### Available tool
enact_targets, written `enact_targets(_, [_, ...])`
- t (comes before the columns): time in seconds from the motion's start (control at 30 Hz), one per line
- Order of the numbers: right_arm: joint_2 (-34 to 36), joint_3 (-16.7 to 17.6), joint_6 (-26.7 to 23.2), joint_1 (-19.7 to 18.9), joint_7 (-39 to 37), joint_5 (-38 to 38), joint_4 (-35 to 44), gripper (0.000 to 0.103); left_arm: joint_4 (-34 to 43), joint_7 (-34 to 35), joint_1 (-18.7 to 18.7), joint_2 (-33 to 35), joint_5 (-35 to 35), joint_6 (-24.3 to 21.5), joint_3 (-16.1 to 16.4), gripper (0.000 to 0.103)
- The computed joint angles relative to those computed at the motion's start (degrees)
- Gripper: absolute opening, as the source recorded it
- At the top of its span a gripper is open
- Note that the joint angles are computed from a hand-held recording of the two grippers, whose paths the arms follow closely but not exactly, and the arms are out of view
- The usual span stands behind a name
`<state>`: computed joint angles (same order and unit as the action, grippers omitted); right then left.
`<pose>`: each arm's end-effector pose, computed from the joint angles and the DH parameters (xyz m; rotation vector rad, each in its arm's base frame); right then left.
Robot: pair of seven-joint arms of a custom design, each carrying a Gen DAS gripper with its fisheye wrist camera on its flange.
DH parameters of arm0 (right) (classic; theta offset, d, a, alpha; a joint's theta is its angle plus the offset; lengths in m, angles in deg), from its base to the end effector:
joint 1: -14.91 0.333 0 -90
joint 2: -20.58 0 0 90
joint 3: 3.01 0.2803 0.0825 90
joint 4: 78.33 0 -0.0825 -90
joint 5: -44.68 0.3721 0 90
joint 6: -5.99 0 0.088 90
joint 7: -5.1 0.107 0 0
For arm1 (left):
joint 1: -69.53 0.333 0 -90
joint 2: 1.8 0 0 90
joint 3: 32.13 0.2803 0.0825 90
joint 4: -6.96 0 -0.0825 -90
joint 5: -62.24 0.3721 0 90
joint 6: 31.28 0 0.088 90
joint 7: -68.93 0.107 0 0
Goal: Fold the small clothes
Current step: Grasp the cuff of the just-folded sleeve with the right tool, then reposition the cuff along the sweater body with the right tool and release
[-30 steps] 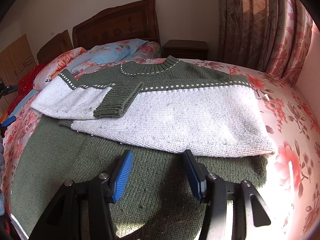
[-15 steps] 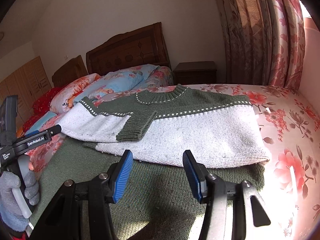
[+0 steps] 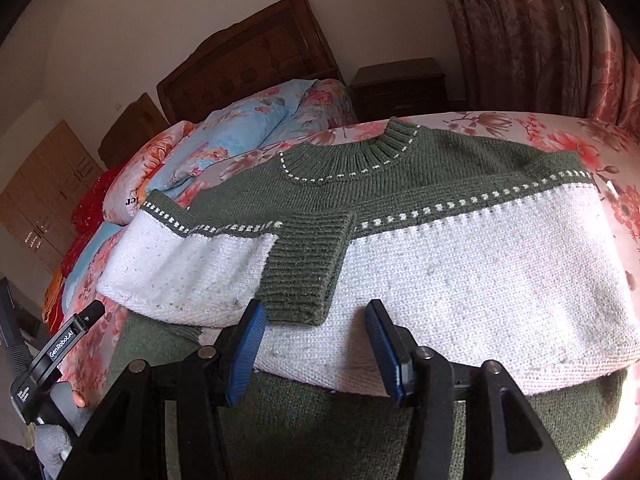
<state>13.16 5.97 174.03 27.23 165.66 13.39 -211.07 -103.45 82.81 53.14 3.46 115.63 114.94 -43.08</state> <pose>0.4802 0.2246 0.4458 -1.3621 1.9689 -0.3925 0.5350 -0.2858 0.4665 -1.8740 1.5313 -0.7314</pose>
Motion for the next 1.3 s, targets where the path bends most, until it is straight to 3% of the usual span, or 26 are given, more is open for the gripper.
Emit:
enact_targets(0.2, [4.1, -1.2, -4.1, 2.6, -5.2, 2.3, 5.5, 0.050, 0.6, -1.8, -1.3, 0.0, 5.8, -2.7, -0.5, 0.103])
enact_targets(0.23, [4.2, -1.5, -4.1, 2.8, -5.1, 2.0, 5.7, 0.043, 0.8, -1.7, -1.4, 0.1, 5.9, -2.9, -0.6, 0.103])
enact_targets(0.27, [4.3, -1.8, -3.8, 2.9, -5.2, 1.9, 5.8, 0.018, 0.8, -1.6, -1.3, 0.1, 5.9, -2.9, -0.6, 0.103])
enact_targets(0.3, [4.2, -2.2, -1.9, 3.1, -6.0, 3.0, 5.0, 0.012, 0.8, -1.7, -1.3, 0.1, 5.8, -2.8, -0.6, 0.103])
enact_targets(0.43, [0.8, -0.9, 5.2, -0.4, 3.1, -7.7, 1.7, 0.010, 0.7, -1.9, -1.2, 0.1, 4.9, -2.5, -0.5, 0.103])
enact_targets(0.67, [-5.3, 3.4, 3.9, -6.6, 10.5, -15.7, 1.0, 0.010, 0.5, -0.6, -0.6, 0.3, 1.9, -1.7, -0.3, 0.103])
enact_targets(0.83, [-11.5, 4.1, 3.7, -9.6, 11.0, -14.0, -5.6, 0.010, 0.5, 0.4, -0.2, 0.5, -0.8, -1.0, 0.0, 0.103])
enact_targets(0.93, [-15.2, 5.3, 6.1, -13.0, 13.1, -12.1, -11.3, 0.010, 0.3, 0.5, 0.0, 0.6, -1.6, -0.6, 0.2, 0.103])
enact_targets(1.07, [-16.6, 5.3, 11.0, -14.9, 13.3, -7.8, -17.3, 0.010, 0.5, 0.4, -0.2, 0.6, -1.0, -0.9, 0.2, 0.103])
enact_targets(1.13, [-16.0, 6.1, 10.4, -15.4, 12.1, -6.4, -17.9, 0.010, 0.7, 0.4, -0.4, 0.7, -0.6, -1.3, 0.2, 0.103])
enact_targets(1.2, [-16.8, 8.7, 10.1, -17.6, 12.5, -5.6, -18.3, 0.010, 0.7, 0.3, -0.5, 0.7, -0.5, -1.5, 0.2, 0.103])
enact_targets(1.3, [-21.5, 17.1, 9.8, -25.3, 16.1, -6.7, -19.3, 0.010, 0.7, -0.1, -0.4, 0.8, -0.5, -1.3, 0.2, 0.103])
